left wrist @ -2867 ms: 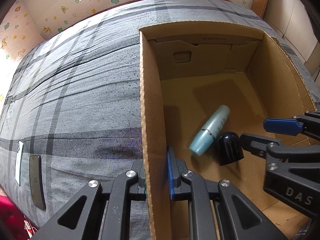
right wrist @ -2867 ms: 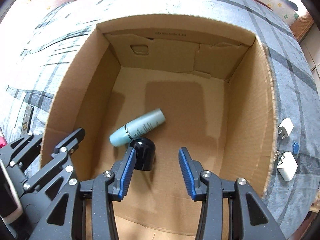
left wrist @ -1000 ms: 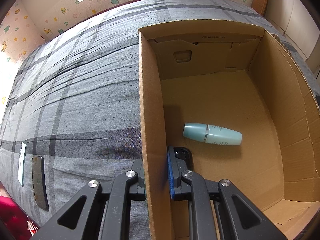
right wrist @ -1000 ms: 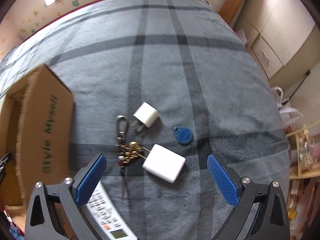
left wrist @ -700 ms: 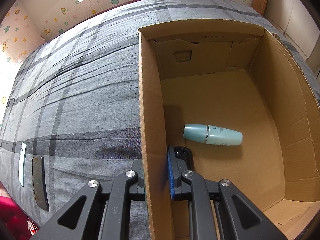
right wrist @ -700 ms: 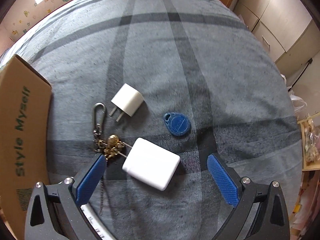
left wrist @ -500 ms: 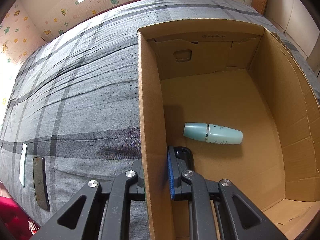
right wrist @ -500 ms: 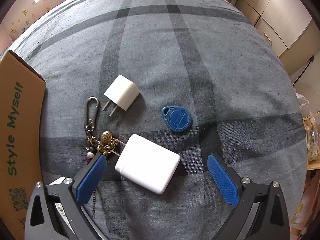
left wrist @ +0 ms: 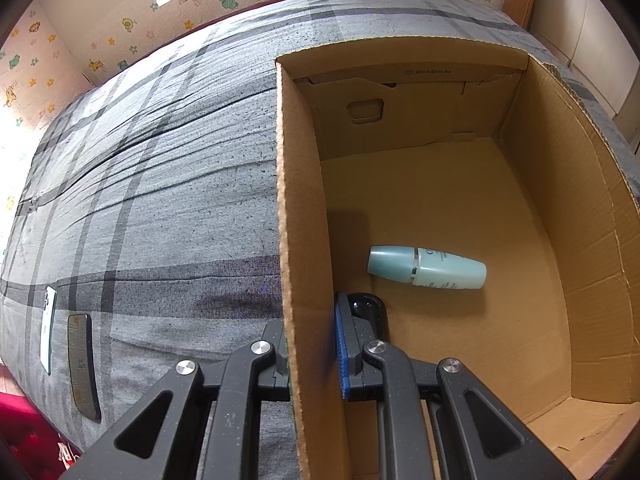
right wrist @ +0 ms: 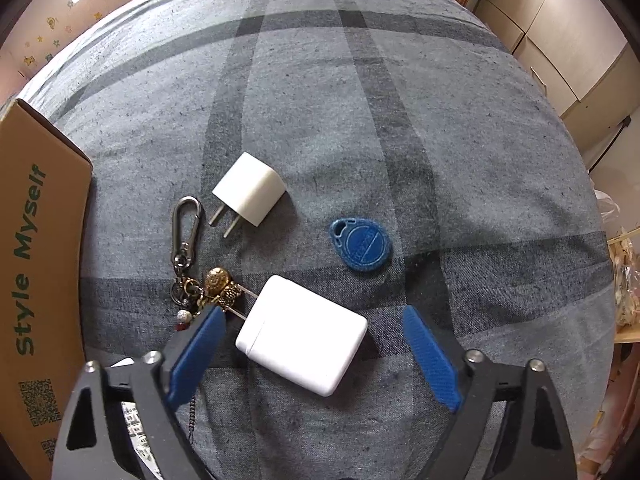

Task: Organize rigid objects
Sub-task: 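Grasp the large white charger block with the right gripper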

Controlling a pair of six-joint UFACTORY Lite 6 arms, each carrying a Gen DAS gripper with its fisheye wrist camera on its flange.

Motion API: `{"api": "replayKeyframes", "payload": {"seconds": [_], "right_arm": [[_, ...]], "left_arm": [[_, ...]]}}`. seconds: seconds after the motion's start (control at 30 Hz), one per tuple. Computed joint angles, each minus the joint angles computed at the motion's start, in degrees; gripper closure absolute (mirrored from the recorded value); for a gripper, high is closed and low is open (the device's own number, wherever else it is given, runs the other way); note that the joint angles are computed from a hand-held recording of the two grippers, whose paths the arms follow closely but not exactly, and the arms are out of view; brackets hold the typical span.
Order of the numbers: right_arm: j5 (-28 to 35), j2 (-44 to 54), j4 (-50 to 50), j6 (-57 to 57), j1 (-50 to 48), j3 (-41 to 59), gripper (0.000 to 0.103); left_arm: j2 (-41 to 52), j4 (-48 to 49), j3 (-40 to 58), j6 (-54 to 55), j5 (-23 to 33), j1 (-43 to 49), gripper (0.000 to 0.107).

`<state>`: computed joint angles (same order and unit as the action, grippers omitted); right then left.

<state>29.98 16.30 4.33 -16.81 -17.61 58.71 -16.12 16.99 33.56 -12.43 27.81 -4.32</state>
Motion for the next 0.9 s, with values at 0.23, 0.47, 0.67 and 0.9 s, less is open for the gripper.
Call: {"api": "replayKeyframes", "payload": {"seconds": [0.23, 0.47, 0.67, 0.9], "right_arm": [[-0.5, 0.2, 1.0, 1.3, 0.3, -0.3, 0.037], [1.5, -5.3, 1.8, -0.7, 0.0, -2.8, 0.037], [4.8, -10.8, 0.7, 2.6, 2.5, -3.3, 0.037], [11.3, -15.9, -1.1, 4.3, 3.0, -1.0, 0.037]], "left_arm": [[-0.3, 1.0, -0.2, -1.1, 0.3, -0.5, 0.091], [-0.1, 1.2, 0.1, -1.8, 0.5, -1.0, 0.091], [-0.2, -0.2, 0.2, 0.2, 0.4, 0.0, 0.091], [-0.5, -0.6, -0.4, 0.4, -0.1, 0.2, 0.091]]}}
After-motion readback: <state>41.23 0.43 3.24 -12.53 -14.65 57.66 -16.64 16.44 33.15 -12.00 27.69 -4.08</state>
